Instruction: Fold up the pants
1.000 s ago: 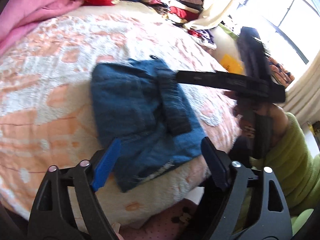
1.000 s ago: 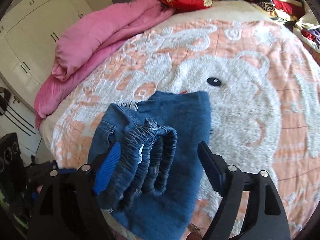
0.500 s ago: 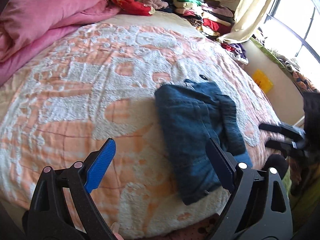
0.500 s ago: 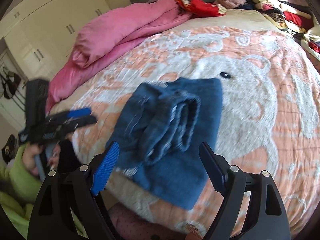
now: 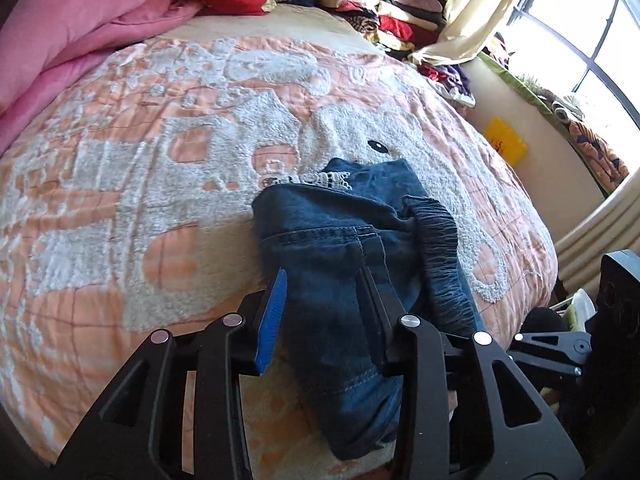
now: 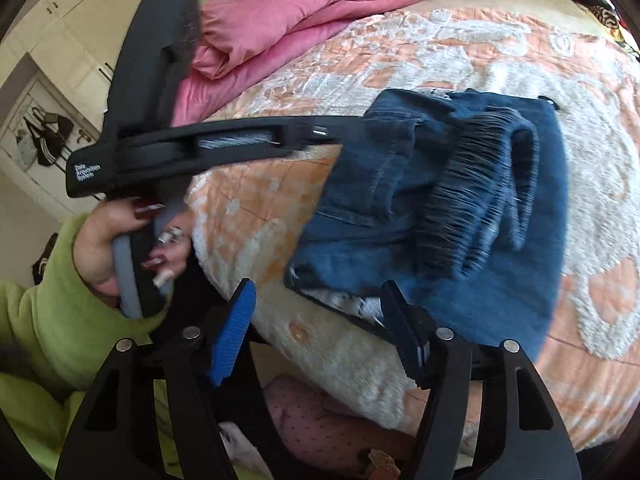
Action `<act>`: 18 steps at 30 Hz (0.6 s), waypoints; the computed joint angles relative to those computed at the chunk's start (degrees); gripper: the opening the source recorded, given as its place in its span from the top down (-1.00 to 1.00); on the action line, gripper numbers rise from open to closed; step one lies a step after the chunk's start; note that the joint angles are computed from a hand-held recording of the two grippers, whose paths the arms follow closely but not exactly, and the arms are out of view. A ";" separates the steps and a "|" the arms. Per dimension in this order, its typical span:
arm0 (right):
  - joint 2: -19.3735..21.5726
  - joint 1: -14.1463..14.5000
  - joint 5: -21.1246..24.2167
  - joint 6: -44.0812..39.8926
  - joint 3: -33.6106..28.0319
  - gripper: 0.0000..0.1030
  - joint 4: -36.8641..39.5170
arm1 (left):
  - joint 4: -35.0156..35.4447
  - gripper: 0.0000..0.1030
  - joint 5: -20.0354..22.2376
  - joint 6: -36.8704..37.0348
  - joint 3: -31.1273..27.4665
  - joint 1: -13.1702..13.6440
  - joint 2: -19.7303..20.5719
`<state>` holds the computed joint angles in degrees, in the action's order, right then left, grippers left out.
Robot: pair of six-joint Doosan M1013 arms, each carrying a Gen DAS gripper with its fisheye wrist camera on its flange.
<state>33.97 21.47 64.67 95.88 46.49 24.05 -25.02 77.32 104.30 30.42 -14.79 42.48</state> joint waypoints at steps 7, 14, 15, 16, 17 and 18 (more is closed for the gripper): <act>2.68 -0.84 0.84 12.01 -2.22 -0.22 1.18 | 2.46 0.45 1.74 -0.10 -2.64 -1.03 2.08; 1.86 -1.03 -2.50 8.26 -0.07 0.79 2.96 | 3.22 0.44 1.27 -0.17 -2.37 -1.26 2.40; 1.30 -0.93 -2.61 7.76 0.49 0.80 2.56 | 3.21 0.43 1.12 0.07 -2.35 -1.25 2.40; 0.83 -1.02 -2.80 7.15 1.22 0.80 2.66 | 3.22 0.43 1.05 0.16 -2.32 -1.24 2.40; 0.12 -0.87 -2.68 6.34 2.02 0.80 2.19 | 3.13 0.42 1.08 0.14 -2.42 -1.21 2.48; -0.51 -0.85 -2.77 5.94 3.01 0.81 1.70 | 3.07 0.42 0.89 0.23 -2.26 -1.19 2.44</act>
<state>33.46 20.62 61.89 101.82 49.50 25.76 -21.96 78.21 104.53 28.16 -15.98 44.92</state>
